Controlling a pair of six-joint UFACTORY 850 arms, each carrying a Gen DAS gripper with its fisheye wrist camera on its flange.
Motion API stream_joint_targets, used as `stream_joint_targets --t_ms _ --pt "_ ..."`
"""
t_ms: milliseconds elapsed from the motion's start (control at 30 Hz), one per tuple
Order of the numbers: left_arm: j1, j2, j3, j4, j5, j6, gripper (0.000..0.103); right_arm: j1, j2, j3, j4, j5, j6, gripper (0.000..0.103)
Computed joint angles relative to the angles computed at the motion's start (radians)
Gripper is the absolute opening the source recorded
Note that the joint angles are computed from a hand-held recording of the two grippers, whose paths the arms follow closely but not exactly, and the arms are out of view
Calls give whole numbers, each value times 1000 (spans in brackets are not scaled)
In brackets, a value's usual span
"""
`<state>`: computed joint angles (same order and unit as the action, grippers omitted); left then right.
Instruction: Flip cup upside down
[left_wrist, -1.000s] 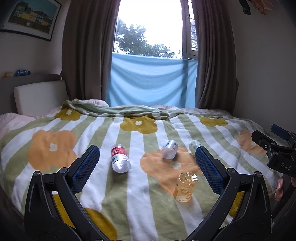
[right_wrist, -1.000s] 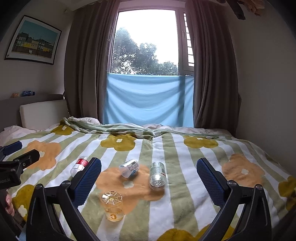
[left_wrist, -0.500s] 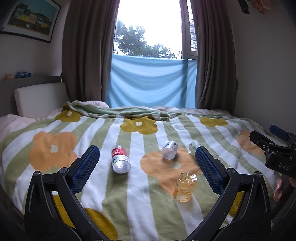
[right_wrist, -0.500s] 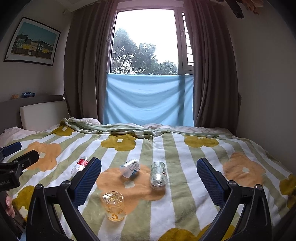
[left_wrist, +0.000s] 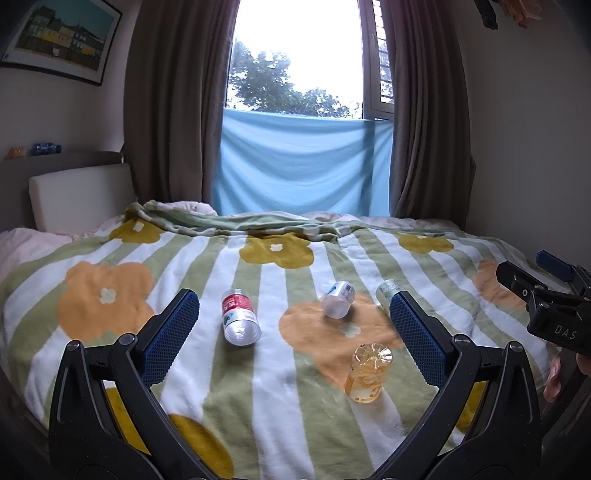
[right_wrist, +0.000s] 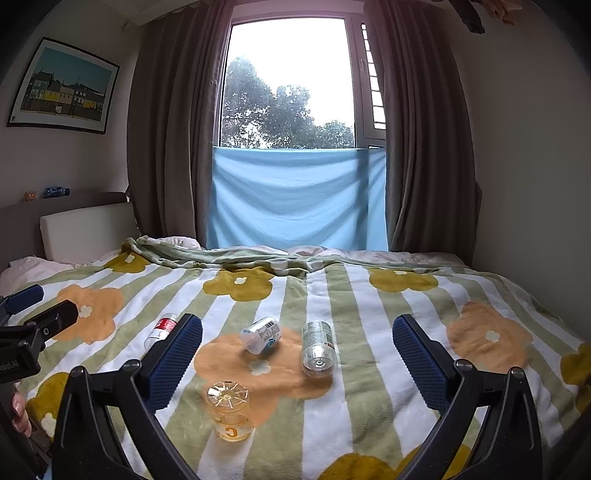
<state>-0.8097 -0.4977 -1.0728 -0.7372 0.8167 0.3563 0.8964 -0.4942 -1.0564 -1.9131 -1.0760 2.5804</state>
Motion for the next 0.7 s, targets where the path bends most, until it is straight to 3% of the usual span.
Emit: stream_joint_targets --t_ms 700 --pt "-4 0 -2 -13 2 12 103 6 0 -5 5 -5 3 103"
